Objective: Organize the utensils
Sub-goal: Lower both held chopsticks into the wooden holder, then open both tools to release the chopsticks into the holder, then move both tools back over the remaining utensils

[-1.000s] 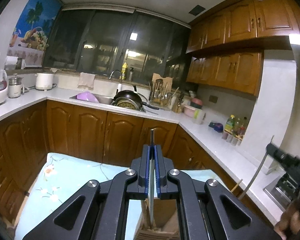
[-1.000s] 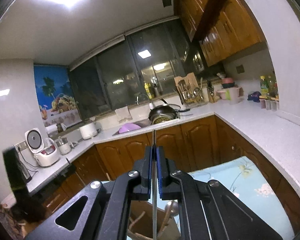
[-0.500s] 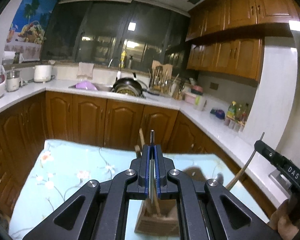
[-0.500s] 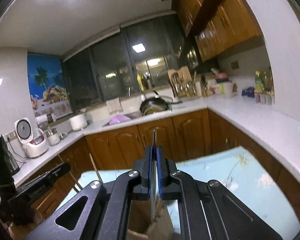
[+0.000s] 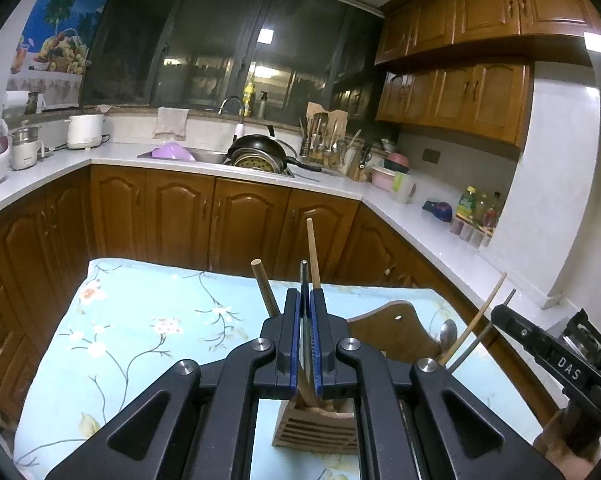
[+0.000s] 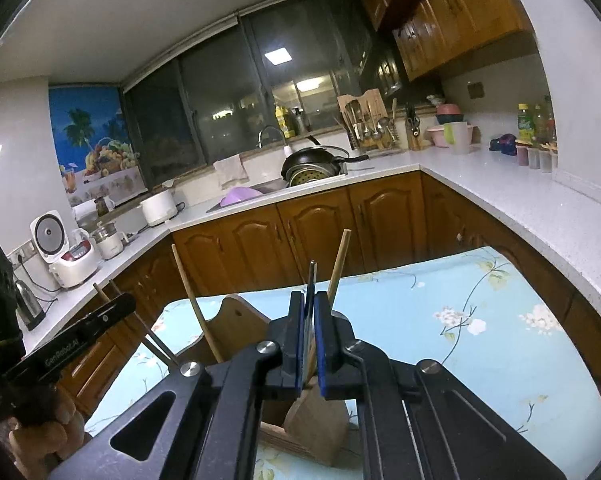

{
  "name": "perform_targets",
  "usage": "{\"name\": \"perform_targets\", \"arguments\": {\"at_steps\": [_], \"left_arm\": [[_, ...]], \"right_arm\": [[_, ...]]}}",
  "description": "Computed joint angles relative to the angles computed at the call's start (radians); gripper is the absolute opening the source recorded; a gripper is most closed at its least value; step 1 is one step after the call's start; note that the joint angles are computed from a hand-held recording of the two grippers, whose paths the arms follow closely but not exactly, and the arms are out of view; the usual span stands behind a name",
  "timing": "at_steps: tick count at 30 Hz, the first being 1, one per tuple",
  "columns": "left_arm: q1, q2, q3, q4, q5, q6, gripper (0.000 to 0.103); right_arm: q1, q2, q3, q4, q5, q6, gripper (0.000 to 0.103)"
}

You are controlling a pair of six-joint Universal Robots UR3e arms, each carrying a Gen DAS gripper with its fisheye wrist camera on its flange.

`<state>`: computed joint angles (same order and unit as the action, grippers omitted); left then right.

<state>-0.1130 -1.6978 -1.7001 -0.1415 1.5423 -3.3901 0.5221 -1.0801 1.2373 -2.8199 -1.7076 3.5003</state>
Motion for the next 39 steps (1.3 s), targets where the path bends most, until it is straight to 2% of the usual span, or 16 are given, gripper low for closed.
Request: {"name": "perform_targets", "arguments": {"at_steps": [3, 7, 9, 13, 14, 15, 17, 18, 22, 27, 29, 34, 39], "left_arm": [[-0.002, 0.005, 0.001, -0.027, -0.003, 0.001, 0.005], [-0.011, 0.001, 0.039, -0.074, -0.013, 0.015, 0.019], [-0.021, 0.018, 0.038, -0.081, -0.003, 0.017, 0.026], [-0.045, 0.079, -0.026, -0.034, 0.028, 0.017, 0.048], [-0.050, 0.101, -0.047, -0.024, 0.036, 0.019, 0.056], [-0.057, 0.131, -0.084, -0.005, 0.047, 0.018, 0.060], [-0.064, 0.182, -0.147, 0.025, 0.065, 0.011, 0.076], [-0.069, 0.221, -0.190, 0.034, 0.076, 0.004, 0.079], [-0.101, 0.343, -0.329, 0.031, 0.126, -0.033, 0.092], [-0.195, 0.471, -0.422, -0.062, 0.212, -0.095, 0.095], [-0.242, 0.498, -0.425, -0.104, 0.250, -0.117, 0.096], [-0.429, 0.532, -0.410, -0.191, 0.420, -0.180, 0.102], [-0.606, 0.555, -0.442, -0.242, 0.590, -0.259, 0.102]], "right_arm": [[-0.005, -0.003, -0.005, 0.015, 0.012, 0.007, 0.006], [-0.020, -0.018, 0.004, 0.027, 0.041, 0.024, 0.015], [-0.021, -0.040, 0.034, 0.002, 0.042, 0.032, 0.037], [-0.031, -0.111, 0.127, -0.063, 0.043, 0.061, 0.048], [-0.035, -0.131, 0.153, -0.078, 0.045, 0.073, 0.057], [-0.039, -0.155, 0.184, -0.094, 0.049, 0.085, 0.070], [-0.045, -0.205, 0.258, -0.144, 0.052, 0.104, 0.085], [-0.042, -0.236, 0.305, -0.170, 0.044, 0.109, 0.090], [-0.029, -0.326, 0.425, -0.207, 0.029, 0.115, 0.097], [0.011, -0.433, 0.548, -0.197, -0.019, 0.122, 0.100], [0.052, -0.474, 0.594, -0.193, -0.074, 0.121, 0.101], [0.161, -0.546, 0.675, -0.180, -0.199, 0.106, 0.103], [0.294, -0.566, 0.711, -0.137, -0.348, 0.123, 0.103]]}}
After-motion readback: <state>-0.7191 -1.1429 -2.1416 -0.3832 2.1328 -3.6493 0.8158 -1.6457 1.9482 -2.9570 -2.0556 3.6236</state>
